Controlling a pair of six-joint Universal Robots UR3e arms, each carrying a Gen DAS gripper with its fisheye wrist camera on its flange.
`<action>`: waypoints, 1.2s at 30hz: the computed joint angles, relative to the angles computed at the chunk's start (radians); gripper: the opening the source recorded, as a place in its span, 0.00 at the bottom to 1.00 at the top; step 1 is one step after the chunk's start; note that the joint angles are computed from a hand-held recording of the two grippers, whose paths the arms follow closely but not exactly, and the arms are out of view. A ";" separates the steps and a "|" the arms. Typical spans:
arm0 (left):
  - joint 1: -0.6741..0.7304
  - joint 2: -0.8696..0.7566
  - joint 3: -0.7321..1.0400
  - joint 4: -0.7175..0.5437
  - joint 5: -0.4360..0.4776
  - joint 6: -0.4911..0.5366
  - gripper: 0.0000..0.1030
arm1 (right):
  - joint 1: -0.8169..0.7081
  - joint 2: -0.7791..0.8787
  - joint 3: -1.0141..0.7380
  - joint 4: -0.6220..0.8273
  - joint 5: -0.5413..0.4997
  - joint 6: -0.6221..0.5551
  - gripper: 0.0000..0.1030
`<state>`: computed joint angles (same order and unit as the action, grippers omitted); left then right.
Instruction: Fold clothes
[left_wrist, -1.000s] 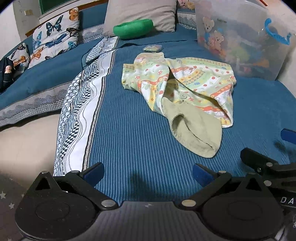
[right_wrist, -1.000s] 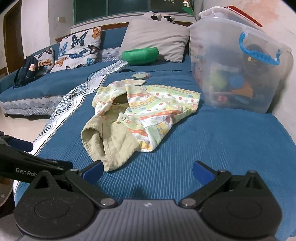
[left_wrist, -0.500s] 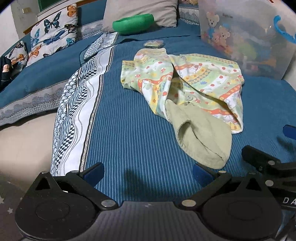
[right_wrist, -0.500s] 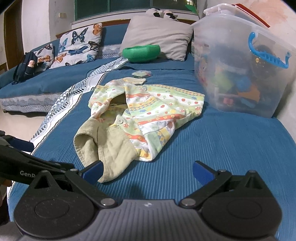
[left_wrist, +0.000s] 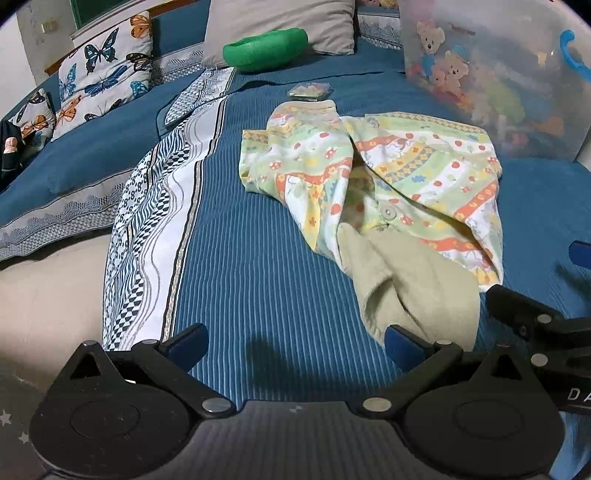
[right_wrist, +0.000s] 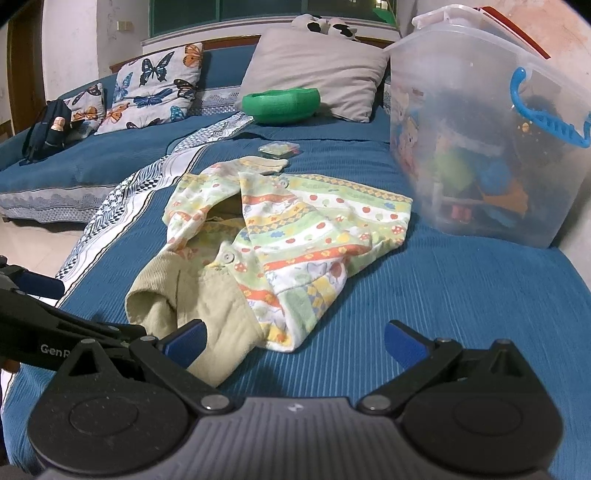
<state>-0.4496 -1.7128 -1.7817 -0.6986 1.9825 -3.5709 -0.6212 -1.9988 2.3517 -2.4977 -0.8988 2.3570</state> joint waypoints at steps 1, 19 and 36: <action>0.002 -0.004 0.004 0.002 0.000 0.004 1.00 | 0.007 0.014 -0.006 -0.011 -0.001 0.007 1.00; 0.060 -0.101 0.137 0.072 -0.024 0.142 0.87 | 0.128 0.261 -0.165 -0.175 -0.065 0.153 0.90; 0.133 -0.128 0.218 0.036 -0.130 0.207 0.87 | 0.205 0.396 -0.246 -0.205 -0.144 0.162 0.64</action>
